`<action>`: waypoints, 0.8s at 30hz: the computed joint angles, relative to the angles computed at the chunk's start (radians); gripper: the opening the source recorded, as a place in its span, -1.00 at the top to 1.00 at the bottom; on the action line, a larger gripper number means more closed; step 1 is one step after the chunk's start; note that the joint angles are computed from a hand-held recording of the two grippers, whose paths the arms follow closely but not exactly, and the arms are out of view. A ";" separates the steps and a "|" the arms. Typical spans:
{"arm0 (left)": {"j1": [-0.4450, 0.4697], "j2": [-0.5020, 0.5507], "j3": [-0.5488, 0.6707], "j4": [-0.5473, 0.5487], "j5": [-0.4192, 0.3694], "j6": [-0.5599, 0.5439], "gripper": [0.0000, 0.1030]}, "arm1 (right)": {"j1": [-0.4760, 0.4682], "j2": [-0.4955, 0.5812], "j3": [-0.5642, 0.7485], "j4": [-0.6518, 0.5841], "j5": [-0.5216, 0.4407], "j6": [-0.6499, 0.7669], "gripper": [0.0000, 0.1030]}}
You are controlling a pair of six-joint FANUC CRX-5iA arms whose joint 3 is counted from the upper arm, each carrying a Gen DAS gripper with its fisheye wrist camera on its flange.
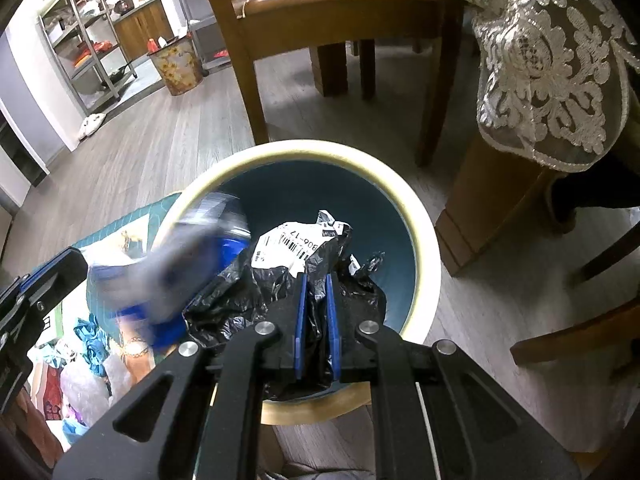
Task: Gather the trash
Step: 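Carry the black bag and wet-wipe pack over the bucket and release both, then move both open grippers back over the trash pile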
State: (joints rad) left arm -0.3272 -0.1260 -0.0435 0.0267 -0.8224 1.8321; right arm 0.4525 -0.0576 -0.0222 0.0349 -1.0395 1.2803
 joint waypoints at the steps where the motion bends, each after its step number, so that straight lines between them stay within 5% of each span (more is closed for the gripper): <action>1: -0.005 0.007 0.009 -0.012 -0.013 0.003 0.70 | 0.000 0.003 0.003 -0.002 -0.005 0.000 0.81; 12: 0.006 -0.040 0.008 -0.066 -0.044 0.036 0.53 | 0.007 -0.001 0.004 0.007 0.007 0.010 0.47; 14: 0.008 -0.059 0.007 -0.090 -0.066 0.043 0.38 | 0.011 -0.010 -0.001 0.014 0.013 0.001 0.34; 19: 0.003 -0.136 0.003 -0.208 -0.139 0.100 -0.46 | 0.031 -0.037 -0.008 0.019 0.034 -0.014 -0.02; 21: 0.005 -0.167 0.003 -0.247 -0.168 0.118 -0.56 | 0.047 -0.058 -0.020 0.024 0.053 -0.015 -0.32; 24: 0.011 -0.218 0.000 -0.305 -0.213 0.159 -0.71 | 0.073 -0.068 -0.013 0.031 0.059 -0.026 -0.49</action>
